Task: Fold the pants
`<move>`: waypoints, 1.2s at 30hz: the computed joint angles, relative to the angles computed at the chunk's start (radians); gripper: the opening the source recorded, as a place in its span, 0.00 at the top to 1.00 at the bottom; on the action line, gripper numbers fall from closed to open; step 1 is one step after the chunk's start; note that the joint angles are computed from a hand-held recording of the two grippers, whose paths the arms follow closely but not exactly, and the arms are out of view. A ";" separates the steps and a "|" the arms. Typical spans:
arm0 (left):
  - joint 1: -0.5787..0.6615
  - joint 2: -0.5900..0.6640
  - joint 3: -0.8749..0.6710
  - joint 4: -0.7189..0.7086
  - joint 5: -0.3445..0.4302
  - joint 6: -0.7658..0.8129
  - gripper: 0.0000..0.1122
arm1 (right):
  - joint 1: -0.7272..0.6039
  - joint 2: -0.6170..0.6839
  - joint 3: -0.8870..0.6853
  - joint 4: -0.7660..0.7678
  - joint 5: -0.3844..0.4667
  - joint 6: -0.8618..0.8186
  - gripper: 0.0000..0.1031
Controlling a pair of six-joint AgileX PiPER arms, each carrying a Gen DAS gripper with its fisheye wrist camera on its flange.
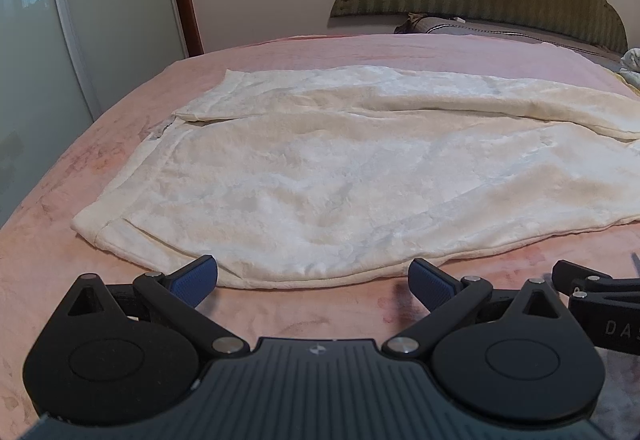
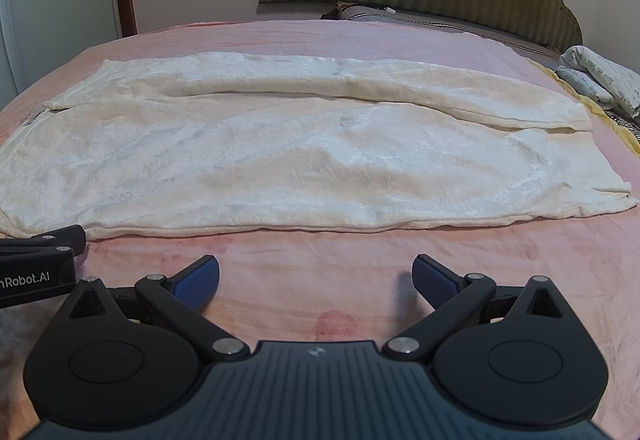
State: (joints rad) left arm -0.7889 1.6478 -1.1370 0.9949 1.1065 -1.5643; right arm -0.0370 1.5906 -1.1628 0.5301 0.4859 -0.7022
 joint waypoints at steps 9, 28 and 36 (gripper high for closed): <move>0.034 -0.047 0.025 -0.022 -0.002 0.002 0.08 | -0.025 -0.017 0.009 0.174 0.003 -0.175 0.00; 0.677 -0.334 0.224 -0.246 -0.252 0.293 0.19 | 0.139 0.055 -0.088 0.494 0.120 -0.613 0.00; 0.708 -0.286 0.110 -0.241 -0.207 0.312 0.29 | 0.194 0.193 -0.302 0.405 0.165 -0.538 0.00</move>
